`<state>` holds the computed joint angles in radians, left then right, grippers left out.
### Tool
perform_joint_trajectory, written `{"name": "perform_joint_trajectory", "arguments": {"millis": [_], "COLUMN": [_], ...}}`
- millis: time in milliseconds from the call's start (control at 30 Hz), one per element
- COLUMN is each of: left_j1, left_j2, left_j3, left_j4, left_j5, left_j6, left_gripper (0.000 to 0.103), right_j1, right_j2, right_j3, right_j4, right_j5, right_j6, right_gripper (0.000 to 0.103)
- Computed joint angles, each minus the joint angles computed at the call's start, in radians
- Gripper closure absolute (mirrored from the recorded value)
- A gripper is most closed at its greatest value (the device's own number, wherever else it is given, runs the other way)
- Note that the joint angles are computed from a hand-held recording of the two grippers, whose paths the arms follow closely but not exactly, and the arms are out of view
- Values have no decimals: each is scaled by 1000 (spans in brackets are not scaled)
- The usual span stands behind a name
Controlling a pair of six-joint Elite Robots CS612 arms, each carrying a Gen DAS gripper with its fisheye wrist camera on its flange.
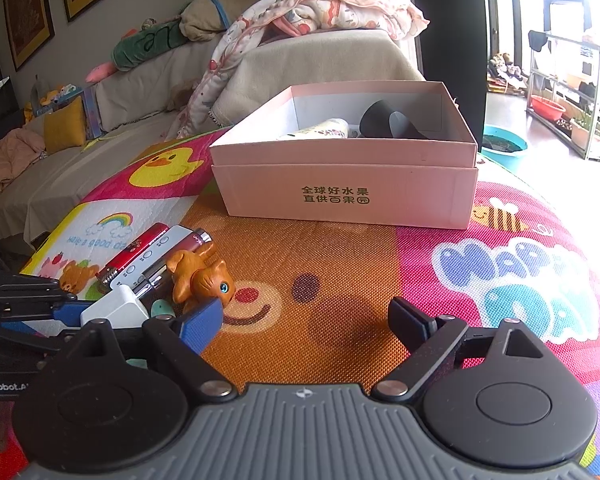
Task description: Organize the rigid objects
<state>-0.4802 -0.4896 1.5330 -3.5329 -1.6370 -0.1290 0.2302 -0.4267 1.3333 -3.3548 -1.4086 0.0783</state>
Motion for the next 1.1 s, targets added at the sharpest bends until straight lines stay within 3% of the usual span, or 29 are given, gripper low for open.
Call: {"name": "perform_joint_trajectory", "arguments": {"millis": [267,367,467,533,633,667,700,900,1100], "left_j1": [-5,0,-3,-14,-19,-19,-19,-29,-30], "left_j2": [-23,-37,-39,-36,-37,-37,-37,-36,-43], "left_j3": [64,91,104,109,113,113,113,114,116], "left_j4": [-42,-41,-58,-80,-85,-84,-83,-89,-118], "left_j5": [80,93,100,133,135,131,131,162,90], "left_j6": [-68,-103,-124,-123,-84,-81,-81,-93,-51], "left_gripper": [79,79,79,78,77,77,77,79,79], "right_j1": [3,11,19,23,34,37,41,31,-2], "right_j2": [-6,-4,1,9,27,30,29,-10,-74], "right_j3": [5,5,-26,-60,-105,-114,-118,-52,72], "right_j4": [-3,-22,33,87,116,122,141,139,105], "right_j5": [-7,22,68,99,87,78,64,52,53], "right_j6": [-23,-105,-113,-82,-89,-106,-128,-225,-249], "right_gripper": [13,13,15,21,39,55,63,66,66]}}
